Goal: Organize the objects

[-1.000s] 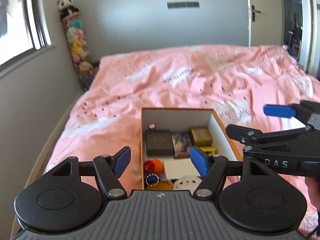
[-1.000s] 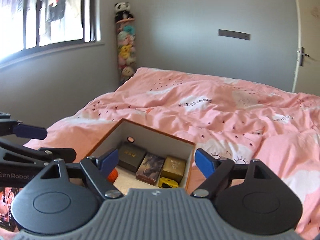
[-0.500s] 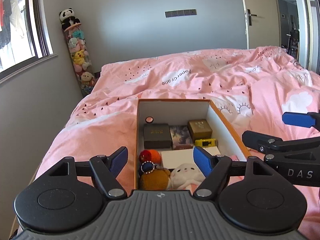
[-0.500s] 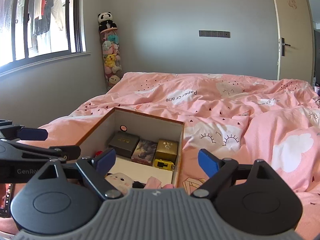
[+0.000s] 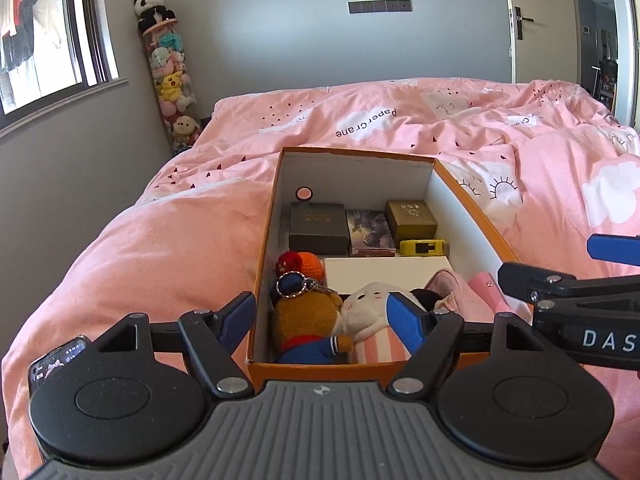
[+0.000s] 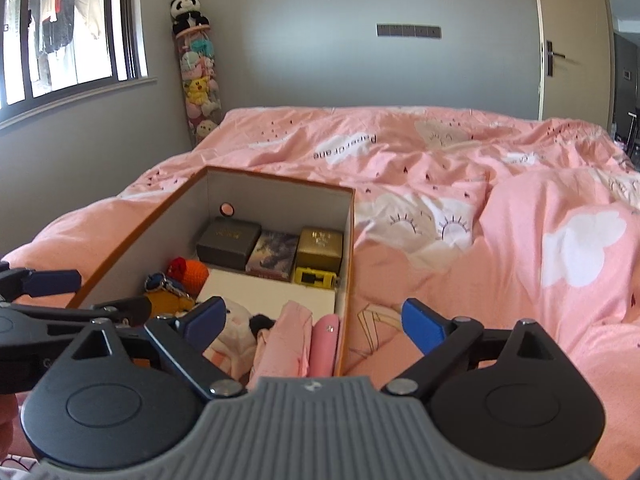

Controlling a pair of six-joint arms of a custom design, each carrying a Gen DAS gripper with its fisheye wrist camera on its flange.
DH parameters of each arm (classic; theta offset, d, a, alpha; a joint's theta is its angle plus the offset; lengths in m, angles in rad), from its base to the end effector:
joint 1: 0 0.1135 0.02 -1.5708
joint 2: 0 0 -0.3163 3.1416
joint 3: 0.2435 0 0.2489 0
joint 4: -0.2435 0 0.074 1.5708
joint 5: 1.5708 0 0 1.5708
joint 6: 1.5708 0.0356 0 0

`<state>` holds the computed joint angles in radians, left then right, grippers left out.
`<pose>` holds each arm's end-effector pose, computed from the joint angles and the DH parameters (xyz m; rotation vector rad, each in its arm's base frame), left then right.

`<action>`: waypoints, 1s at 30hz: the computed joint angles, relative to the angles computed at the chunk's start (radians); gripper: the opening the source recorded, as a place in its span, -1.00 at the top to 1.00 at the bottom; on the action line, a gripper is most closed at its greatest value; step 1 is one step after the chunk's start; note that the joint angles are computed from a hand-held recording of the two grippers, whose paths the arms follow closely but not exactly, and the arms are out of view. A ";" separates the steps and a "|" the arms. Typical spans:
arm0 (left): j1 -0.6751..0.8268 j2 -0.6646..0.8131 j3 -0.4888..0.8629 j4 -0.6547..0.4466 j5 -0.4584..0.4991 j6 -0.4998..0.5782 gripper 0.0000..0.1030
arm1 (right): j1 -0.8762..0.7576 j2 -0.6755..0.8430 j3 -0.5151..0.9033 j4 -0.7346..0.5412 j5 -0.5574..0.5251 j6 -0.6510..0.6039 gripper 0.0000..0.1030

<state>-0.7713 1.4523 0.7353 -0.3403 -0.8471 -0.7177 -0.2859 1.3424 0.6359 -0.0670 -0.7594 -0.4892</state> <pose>0.1993 -0.1566 0.2291 -0.2005 2.1966 0.3366 0.2396 -0.0449 0.2407 -0.5654 2.0574 0.4425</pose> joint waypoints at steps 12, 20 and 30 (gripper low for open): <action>-0.006 -0.006 0.019 -0.070 -0.006 -0.052 -0.70 | -0.001 -0.017 -0.008 -0.024 -0.002 -0.036 -0.84; -0.024 0.011 0.056 -0.155 -0.006 -0.086 -0.70 | -0.012 0.002 0.023 -0.105 -0.005 -0.067 -0.84; -0.033 0.016 0.062 -0.172 -0.015 -0.092 -0.70 | -0.016 0.009 0.032 -0.135 -0.002 -0.072 -0.84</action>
